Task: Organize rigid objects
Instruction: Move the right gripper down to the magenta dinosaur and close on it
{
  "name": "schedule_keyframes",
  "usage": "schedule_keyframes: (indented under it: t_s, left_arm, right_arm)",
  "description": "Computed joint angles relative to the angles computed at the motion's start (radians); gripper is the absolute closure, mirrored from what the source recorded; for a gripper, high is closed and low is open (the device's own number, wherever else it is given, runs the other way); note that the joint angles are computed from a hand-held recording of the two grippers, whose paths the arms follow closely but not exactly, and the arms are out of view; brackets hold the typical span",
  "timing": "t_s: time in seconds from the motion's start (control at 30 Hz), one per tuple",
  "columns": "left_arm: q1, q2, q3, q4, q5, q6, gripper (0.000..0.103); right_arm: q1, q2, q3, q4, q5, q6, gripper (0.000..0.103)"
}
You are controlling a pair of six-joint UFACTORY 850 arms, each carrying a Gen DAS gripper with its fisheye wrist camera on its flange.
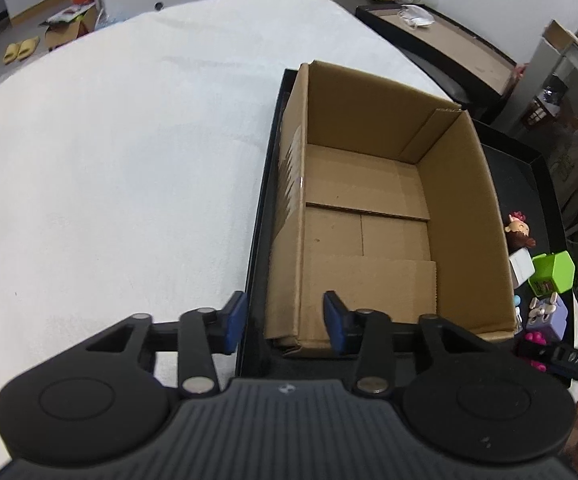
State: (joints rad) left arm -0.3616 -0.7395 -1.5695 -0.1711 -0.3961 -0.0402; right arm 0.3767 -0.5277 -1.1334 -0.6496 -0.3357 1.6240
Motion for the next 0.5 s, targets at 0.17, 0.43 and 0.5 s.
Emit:
schedule_keyframes:
  t_s: [0.17,0.43,0.5]
  left_arm:
    - [0.005,-0.006,-0.005,-0.036,-0.013,0.036,0.091]
    - [0.001,0.007,0.011,-0.007,-0.003,0.017,0.091]
    - [0.004,0.015,0.021,-0.031,-0.004,0.041,0.091]
  right_arm:
    - [0.001,-0.036,-0.031,0.100,-0.016,-0.130,0.036]
    - [0.015,-0.036,-0.029,0.033,-0.015,-0.086,0.062]
    - [0.018,-0.030,-0.022,0.016,-0.008,-0.076,0.063]
